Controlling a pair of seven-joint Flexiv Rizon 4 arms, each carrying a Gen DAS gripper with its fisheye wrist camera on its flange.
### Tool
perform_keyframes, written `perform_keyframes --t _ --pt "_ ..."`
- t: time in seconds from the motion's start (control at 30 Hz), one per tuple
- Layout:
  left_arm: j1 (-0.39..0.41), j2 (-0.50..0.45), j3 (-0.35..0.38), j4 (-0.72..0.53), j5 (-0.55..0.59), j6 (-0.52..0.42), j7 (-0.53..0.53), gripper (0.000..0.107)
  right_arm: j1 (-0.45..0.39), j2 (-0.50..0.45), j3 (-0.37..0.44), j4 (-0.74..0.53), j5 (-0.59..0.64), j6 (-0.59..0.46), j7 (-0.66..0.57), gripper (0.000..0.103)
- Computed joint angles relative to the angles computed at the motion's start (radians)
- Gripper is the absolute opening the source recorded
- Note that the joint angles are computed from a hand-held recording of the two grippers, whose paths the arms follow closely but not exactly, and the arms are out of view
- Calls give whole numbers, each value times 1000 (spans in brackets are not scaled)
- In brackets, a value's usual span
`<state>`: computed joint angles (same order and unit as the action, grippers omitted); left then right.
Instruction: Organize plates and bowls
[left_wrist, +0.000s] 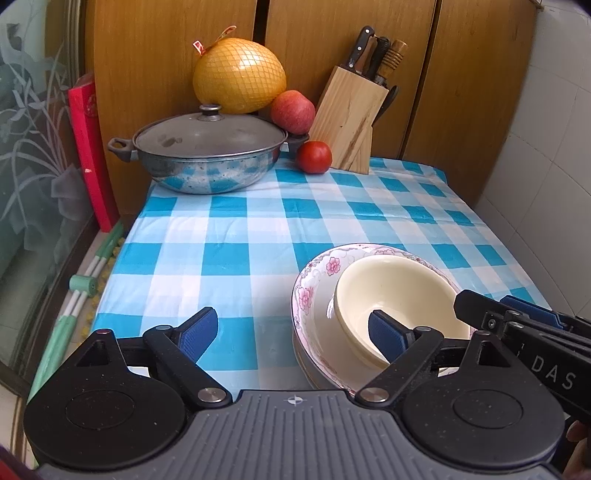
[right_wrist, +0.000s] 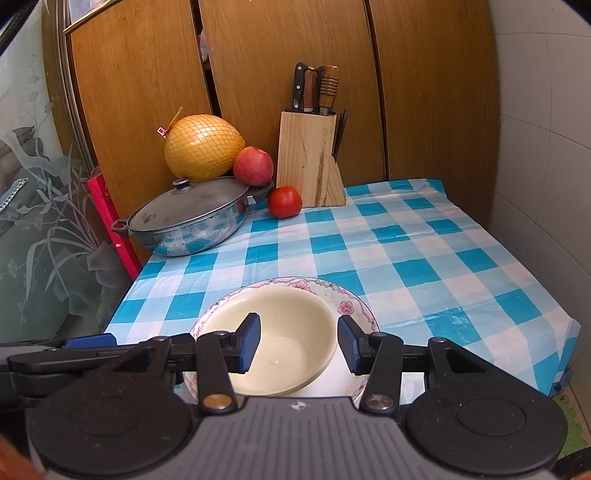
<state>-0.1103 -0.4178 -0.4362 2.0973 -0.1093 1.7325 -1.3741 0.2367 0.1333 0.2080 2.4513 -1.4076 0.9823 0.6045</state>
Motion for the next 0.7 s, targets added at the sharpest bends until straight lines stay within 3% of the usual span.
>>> perform_keyframes --t 0.7 --pt "-2 -1 5 -1 17 16 -5 93 -6 5 -1 8 2 0 -5 43"
